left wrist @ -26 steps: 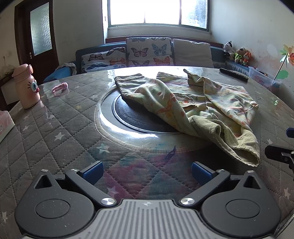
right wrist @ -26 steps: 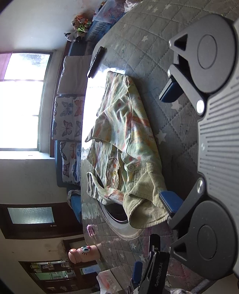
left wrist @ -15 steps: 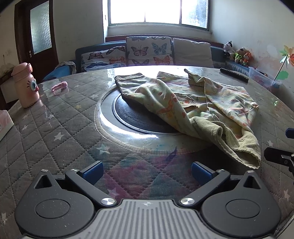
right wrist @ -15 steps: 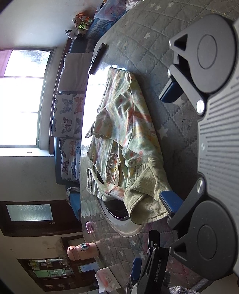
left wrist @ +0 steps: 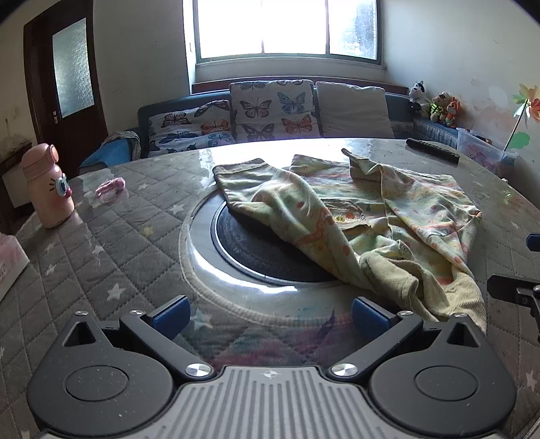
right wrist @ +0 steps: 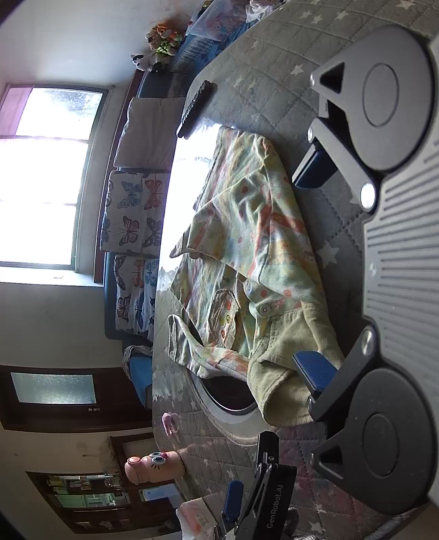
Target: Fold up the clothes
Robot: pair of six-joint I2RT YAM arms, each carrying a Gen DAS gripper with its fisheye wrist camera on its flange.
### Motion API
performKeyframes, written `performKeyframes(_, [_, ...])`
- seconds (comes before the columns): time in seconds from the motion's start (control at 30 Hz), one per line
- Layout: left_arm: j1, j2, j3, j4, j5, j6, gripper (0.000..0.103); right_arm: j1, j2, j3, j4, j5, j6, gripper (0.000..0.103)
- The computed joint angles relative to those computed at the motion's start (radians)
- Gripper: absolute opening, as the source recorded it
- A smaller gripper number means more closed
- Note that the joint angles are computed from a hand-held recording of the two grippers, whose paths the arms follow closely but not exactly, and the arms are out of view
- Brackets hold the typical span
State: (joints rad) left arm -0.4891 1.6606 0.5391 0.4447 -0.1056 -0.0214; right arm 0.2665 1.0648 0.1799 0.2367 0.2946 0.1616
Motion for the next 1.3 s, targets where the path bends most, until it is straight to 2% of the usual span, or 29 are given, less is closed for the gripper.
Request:
performKeyframes(0.4, [-0.018,0.108,0.191,-0.077,-0.005,0.042,0.102,-0.151,0.202,0.119,0.077,-0.091,-0.096,0.103])
performKeyframes(0.77, [-0.01,0.257,0.427,-0.188,0.0,0.062,0.084,-0.271,0.446,0.319,0.106,-0.164,-0.147,0.1])
performKeyframes(1.13, [-0.003,0.427,0.707,-0.306,0.026,0.099,0.081,-0.29,0.74,0.633,0.059,-0.181,-0.178,0.091])
performKeyframes(1.2, [-0.003,0.469,0.769,-0.337,0.021,0.106,0.081,-0.289,0.795,0.695,0.046,-0.175,-0.181,0.086])
performKeyframes(1.3, [0.001,0.521,0.845,-0.387,0.028,0.106,0.076,-0.29,0.881,0.796,0.018,-0.164,-0.194,0.083])
